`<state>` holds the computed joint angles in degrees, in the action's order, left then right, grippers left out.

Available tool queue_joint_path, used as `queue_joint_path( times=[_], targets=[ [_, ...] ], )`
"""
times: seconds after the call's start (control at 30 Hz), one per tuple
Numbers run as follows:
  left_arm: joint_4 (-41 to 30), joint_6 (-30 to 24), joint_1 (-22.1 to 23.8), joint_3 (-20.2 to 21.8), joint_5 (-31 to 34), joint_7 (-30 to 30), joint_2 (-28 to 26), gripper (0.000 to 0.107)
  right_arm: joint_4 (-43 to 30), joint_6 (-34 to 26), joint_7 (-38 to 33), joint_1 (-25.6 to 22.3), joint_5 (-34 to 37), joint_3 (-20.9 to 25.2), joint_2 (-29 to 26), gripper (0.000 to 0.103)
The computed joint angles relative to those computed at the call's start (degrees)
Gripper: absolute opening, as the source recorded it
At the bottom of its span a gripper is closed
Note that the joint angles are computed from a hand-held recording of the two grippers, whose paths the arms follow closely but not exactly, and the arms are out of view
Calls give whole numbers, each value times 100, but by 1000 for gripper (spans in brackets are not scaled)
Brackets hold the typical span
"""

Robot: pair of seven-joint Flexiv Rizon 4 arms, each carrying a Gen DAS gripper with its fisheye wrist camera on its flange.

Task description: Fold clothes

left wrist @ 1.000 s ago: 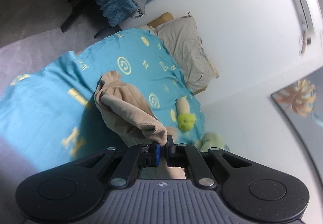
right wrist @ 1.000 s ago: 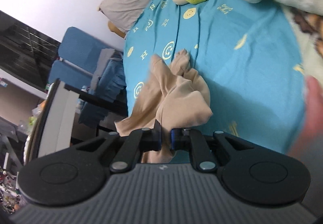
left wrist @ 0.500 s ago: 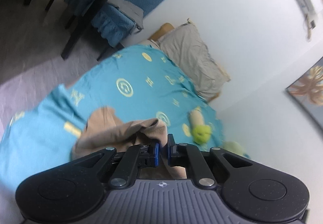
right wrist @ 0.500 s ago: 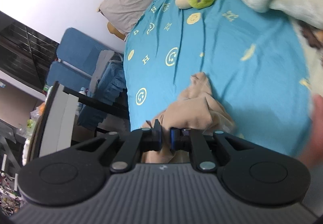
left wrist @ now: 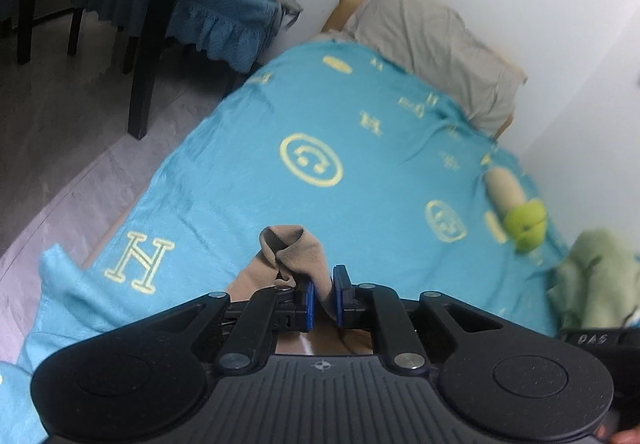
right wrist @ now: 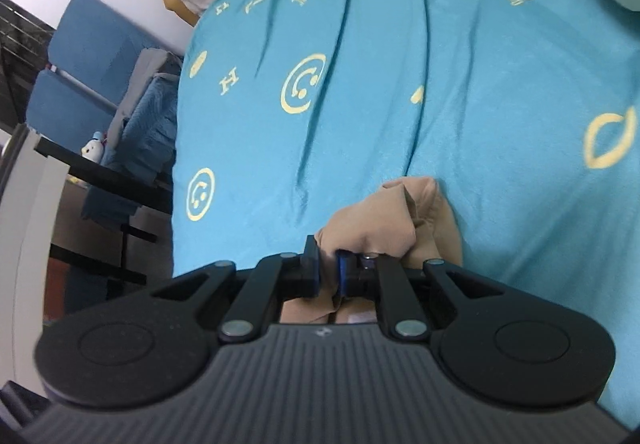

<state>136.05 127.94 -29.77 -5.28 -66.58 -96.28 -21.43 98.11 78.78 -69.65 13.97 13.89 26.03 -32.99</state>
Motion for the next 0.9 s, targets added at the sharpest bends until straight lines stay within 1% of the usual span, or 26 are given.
queue_joint_path(
  times=[0.03,0.07,0.13,0.2,0.23,0.27,0.3,0.33,0.37,0.4,0.43,0.5,0.57,0.6,0.7,0.73,0.8,0.83,0.87,0.9],
  targets=[
    [-3,-24,24,7,53,16,-34,12,47,28,6,78,-73,-83,21,13],
    [-42,-11,-21,26,-22,183,-62,12,102,57,12,152,-157,-162,48,13],
    [-98,53,-121,23,-202,514,-62,12,152,54,-27,156,-245,-176,110,13],
    [-135,176,-247,-31,-474,911,2,15,220,82,-141,133,-322,-153,193,15],
    [-138,274,-302,-78,-580,1070,53,22,266,120,-244,109,-360,-123,246,16],
    [-162,398,-370,-142,-733,1241,111,37,368,298,-432,6,-308,8,312,17],
    [-183,551,-439,-213,-889,1406,162,48,472,495,-641,-127,-242,177,373,29],
    [-196,762,-518,-290,-1056,1558,200,70,568,686,-855,-281,-179,369,424,56],
    [-199,974,-587,-370,-1189,1700,236,78,657,873,-1070,-456,-123,588,466,88],
    [-190,1191,-657,-446,-1281,1843,271,79,790,1147,-1158,-522,-79,677,536,97],
    [-183,1382,-725,-524,-1377,1997,305,80,963,1436,-1177,-505,-106,664,640,103],
    [-189,1665,-859,-690,-1616,2338,369,83,1294,1871,-1260,-428,-319,570,859,103],
    [-197,1868,-998,-852,-1873,2475,417,87,1565,2234,-1281,-349,-479,465,1028,103],
    [-187,1907,-1062,-927,-2009,2495,455,87,1667,2304,-1252,-448,-538,551,1076,103],
    [-142,1716,-1232,-1139,-2497,2442,642,91,1959,2459,-1139,-842,-740,891,1204,103],
    [-93,1616,-1295,-1191,-2623,2327,717,91,2033,2449,-1040,-851,-771,892,1255,103],
    [129,1400,-1424,-1226,-2669,1791,879,92,2201,2336,-842,-937,-857,923,1378,103],
    [246,1195,-1456,-1221,-2665,1490,982,93,2281,2276,-738,-929,-893,891,1450,103],
    [395,930,-1460,-1184,-2541,1108,1090,93,2362,2258,-621,-832,-911,769,1520,103],
    [588,627,-1421,-1101,-2225,624,1186,93,2445,2246,-501,-714,-929,628,1589,103]
  ],
)
